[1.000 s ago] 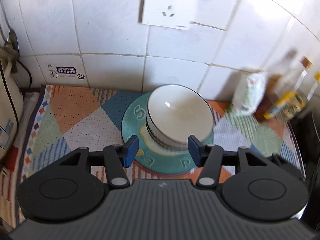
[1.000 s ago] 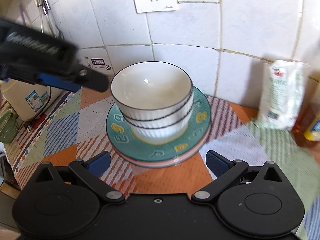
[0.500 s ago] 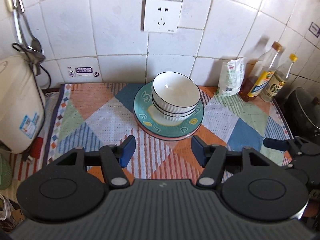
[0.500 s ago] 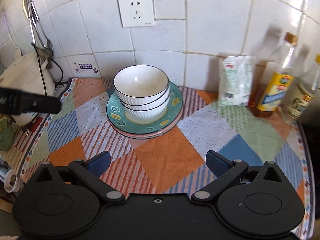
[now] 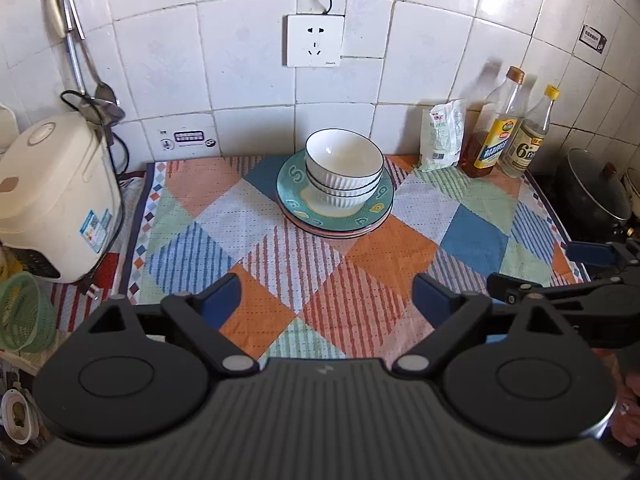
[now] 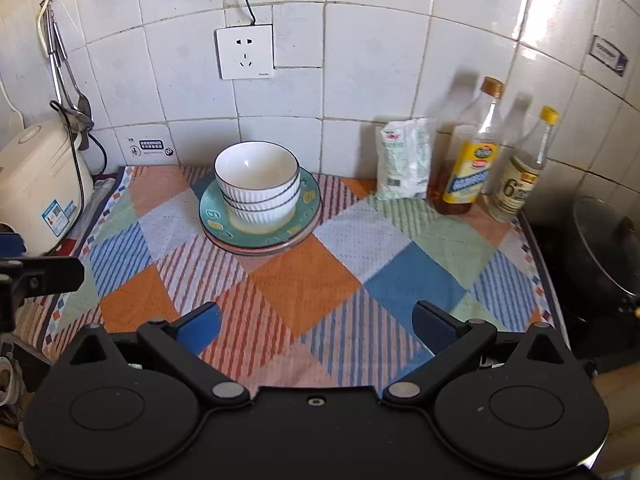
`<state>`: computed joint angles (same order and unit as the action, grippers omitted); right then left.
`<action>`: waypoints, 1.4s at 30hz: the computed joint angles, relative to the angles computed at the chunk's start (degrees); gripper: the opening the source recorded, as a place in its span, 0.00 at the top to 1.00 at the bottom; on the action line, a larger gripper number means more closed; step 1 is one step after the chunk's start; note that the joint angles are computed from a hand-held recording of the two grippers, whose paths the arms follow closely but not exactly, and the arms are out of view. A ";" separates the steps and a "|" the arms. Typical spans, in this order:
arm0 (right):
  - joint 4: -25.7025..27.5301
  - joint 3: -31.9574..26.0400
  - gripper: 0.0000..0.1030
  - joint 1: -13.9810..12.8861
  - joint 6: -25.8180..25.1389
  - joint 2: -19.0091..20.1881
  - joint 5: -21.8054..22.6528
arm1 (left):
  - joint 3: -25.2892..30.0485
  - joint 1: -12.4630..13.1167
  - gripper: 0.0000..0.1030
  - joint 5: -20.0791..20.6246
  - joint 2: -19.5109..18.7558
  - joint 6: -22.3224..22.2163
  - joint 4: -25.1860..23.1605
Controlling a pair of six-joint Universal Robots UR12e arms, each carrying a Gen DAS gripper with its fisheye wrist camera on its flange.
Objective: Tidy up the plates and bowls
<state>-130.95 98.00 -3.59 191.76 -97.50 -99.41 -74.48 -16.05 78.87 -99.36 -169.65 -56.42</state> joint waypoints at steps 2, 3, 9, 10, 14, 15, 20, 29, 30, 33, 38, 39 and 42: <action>-0.18 0.37 0.00 0.86 0.99 -0.68 -1.63 | -0.28 -0.13 0.08 1.30 0.55 -0.46 -0.94; -0.78 0.77 0.00 1.22 1.70 -1.15 -2.32 | -0.68 -0.27 0.08 2.29 0.89 -0.70 -0.73; -2.22 2.39 0.00 2.26 4.76 -3.26 -3.07 | -4.67 0.06 0.08 3.55 3.49 -0.84 3.45; -2.10 2.50 0.00 2.52 4.91 -3.42 -3.55 | -5.34 0.08 0.08 3.72 3.92 -0.71 4.38; -2.07 3.21 0.00 3.16 5.92 -4.09 -4.35 | -7.60 -0.31 0.08 5.64 5.20 -0.02 8.18; -2.39 3.52 0.00 3.24 6.19 -4.29 -4.45 | -7.86 -0.29 0.08 5.52 5.40 0.24 8.38; -5.69 4.95 0.00 4.57 6.19 -4.63 -8.13 | -9.91 -0.39 0.08 6.62 6.27 -1.46 12.14; -7.31 5.93 0.00 5.93 5.74 -4.61 -10.77 | -11.53 -0.47 0.08 7.14 6.93 -0.80 13.20; -7.57 6.12 0.00 6.03 5.74 -4.66 -11.07 | -11.78 -0.37 0.08 6.80 7.02 -1.14 13.55; -7.78 6.60 0.00 6.12 5.92 -4.90 -10.97 | -11.87 -0.24 0.08 6.57 7.10 -0.99 13.06; -7.51 7.03 0.00 6.06 6.46 -5.13 -10.62 | -12.28 -0.55 0.08 7.67 7.28 -0.32 12.73; -7.51 7.14 0.00 6.02 6.51 -5.16 -10.58 | -12.26 -0.71 0.08 8.06 7.23 -0.22 12.65; -7.53 7.43 0.00 6.31 6.10 -5.14 -11.66 | -12.39 -0.84 0.08 8.29 7.23 -0.27 12.85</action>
